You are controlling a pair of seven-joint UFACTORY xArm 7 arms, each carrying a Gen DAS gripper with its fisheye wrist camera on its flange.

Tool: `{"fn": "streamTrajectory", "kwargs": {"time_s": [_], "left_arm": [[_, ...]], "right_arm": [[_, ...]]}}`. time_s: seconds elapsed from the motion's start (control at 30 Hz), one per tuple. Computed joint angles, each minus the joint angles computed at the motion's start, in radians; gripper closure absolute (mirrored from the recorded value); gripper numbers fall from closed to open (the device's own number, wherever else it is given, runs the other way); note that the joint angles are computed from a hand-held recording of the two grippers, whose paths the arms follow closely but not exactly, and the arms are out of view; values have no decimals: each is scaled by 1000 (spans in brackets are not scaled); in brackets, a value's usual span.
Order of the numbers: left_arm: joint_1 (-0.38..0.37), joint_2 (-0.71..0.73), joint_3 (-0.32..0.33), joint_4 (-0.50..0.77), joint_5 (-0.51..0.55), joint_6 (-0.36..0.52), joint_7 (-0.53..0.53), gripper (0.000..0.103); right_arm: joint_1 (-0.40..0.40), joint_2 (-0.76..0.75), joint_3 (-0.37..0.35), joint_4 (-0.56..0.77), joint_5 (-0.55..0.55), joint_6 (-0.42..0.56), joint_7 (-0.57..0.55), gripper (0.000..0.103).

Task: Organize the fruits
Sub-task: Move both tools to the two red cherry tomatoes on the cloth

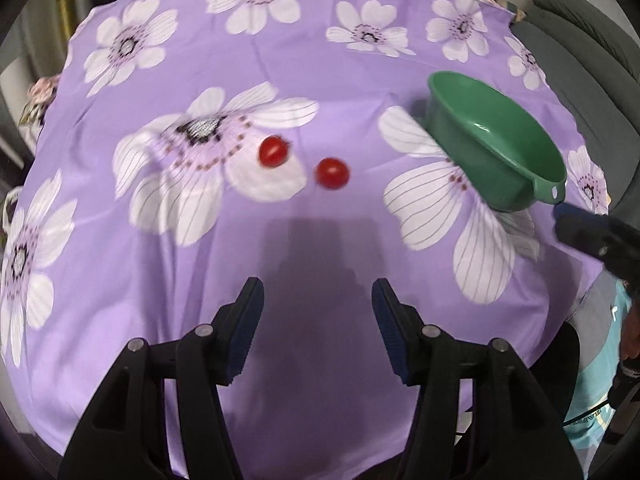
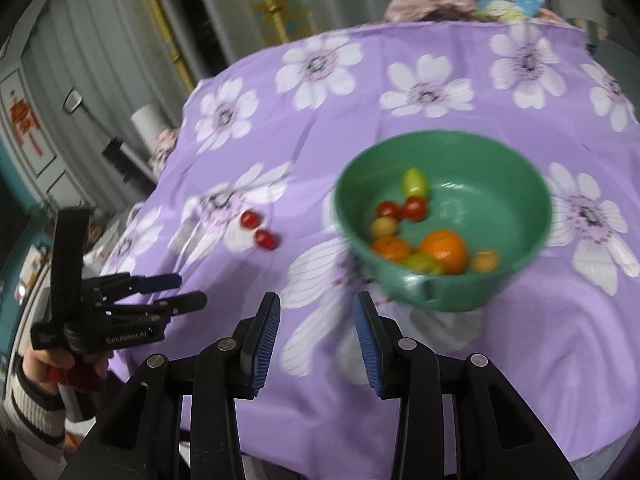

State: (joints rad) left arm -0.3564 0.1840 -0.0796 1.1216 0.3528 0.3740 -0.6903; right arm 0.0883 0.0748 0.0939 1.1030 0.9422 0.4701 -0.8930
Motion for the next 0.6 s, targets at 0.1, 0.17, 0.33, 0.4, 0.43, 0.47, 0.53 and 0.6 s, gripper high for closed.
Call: {"fn": "streamTrajectory", "kwargs": {"time_s": [0.1,0.17,0.33,0.4,0.43,0.47,0.53,0.6], "left_arm": [[10,-25,1,-45,-14,-30,-7,47],[19,-40,4,-71,-14,-49,-12,47],[51,-52,4,-102,-46,-96,0,47],[66,-47,0,-100,-80,-109,29,47],[72,-41,0,-94,-92,-114,38,47],[75,-36,1,-87,-101,-116,49,47],[84,-22,0,-70,-125,-119,77,47],[97,-3,-7,-46,-167,-120,121,47]], "right_arm": [[16,21,13,12,-43,16,24,64],[24,38,21,28,-74,28,39,64],[37,77,42,72,-148,29,89,64],[40,102,48,101,-177,36,115,64],[41,118,50,120,-194,40,133,63],[43,133,53,136,-214,40,155,62],[44,162,60,168,-249,37,186,58],[51,202,61,211,-309,38,241,58]]}}
